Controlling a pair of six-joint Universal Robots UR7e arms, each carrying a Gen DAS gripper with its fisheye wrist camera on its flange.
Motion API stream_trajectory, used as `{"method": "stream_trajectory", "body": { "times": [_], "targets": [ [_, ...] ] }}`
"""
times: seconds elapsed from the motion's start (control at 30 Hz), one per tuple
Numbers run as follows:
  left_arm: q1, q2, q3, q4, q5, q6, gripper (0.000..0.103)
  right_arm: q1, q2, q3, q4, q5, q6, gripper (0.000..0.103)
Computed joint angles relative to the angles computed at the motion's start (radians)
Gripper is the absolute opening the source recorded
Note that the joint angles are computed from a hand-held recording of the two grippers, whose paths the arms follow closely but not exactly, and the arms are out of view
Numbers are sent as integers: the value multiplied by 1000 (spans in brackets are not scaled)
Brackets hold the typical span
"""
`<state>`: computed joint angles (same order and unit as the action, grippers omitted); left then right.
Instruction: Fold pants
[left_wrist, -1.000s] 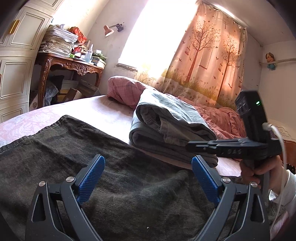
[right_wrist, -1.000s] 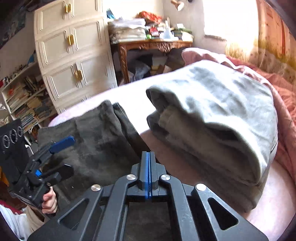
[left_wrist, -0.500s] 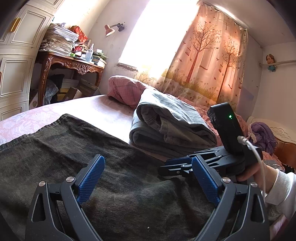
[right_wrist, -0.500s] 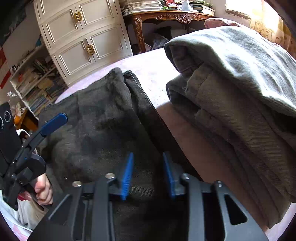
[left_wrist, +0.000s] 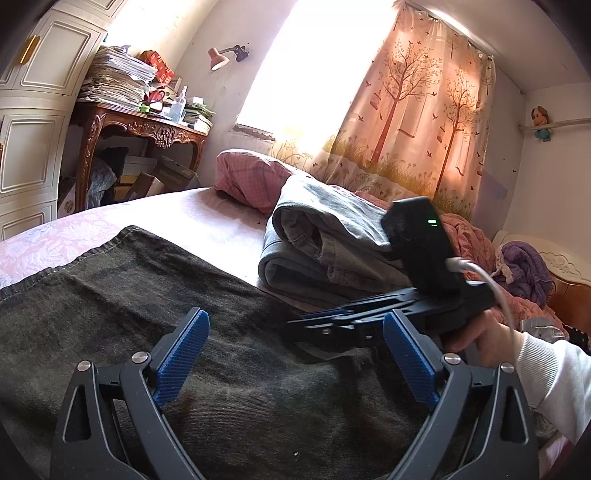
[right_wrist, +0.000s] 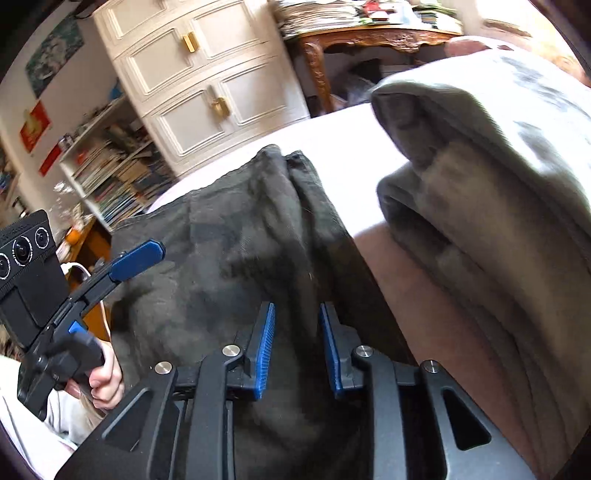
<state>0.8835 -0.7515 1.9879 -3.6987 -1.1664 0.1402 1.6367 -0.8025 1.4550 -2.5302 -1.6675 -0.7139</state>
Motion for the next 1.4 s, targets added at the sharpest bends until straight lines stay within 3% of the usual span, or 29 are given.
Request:
{"method": "stream_trajectory", "body": {
  "times": [0.1,0.13,0.17,0.3,0.4,0.5,0.6,0.7,0.77,0.83,0.97,1.17,1.2,1.33,1.4],
  "targets": [
    [1,-1,0,0,-3,-1,95,-3,48,-72,59,32,52,27],
    [2,-2,1,-1,-6,-2,95,-4,63,-91,57,45,93,8],
    [4,-2,1,-1,-8,-4,95,0,73,-99,52,45,120,4],
    [5,-2,4,-15,-12,-7,95,55,74,-36,-123,-71,69,2],
    [3,0,11,-46,-8,-6,95,90,58,0,-267,-80,33,2],
    [2,2,3,-29,8,-15,95,107,59,-27,-278,-88,46,1],
    [-5,7,-17,29,60,-37,95,102,100,-92,-232,-126,83,1],
    [-19,22,-58,156,179,-94,94,80,164,-171,-168,-148,145,1],
    [-23,29,-90,264,246,-146,91,71,166,-157,-240,-133,150,1],
    [-26,37,-112,340,294,-178,86,72,129,-104,-332,-77,139,1],
    [-42,57,-130,379,355,-167,86,103,-5,55,-512,-92,94,1],
    [-41,55,-128,385,349,-156,86,62,-366,452,-689,-81,205,2],
    [-39,53,-127,381,334,-144,86,49,-429,526,-748,-99,194,2],
    [-44,45,-94,276,272,-64,86,22,-595,753,-1049,-305,40,2],
    [-63,47,-68,196,268,-1,86,-3,-686,836,-1088,-342,68,2]
  ]
}}
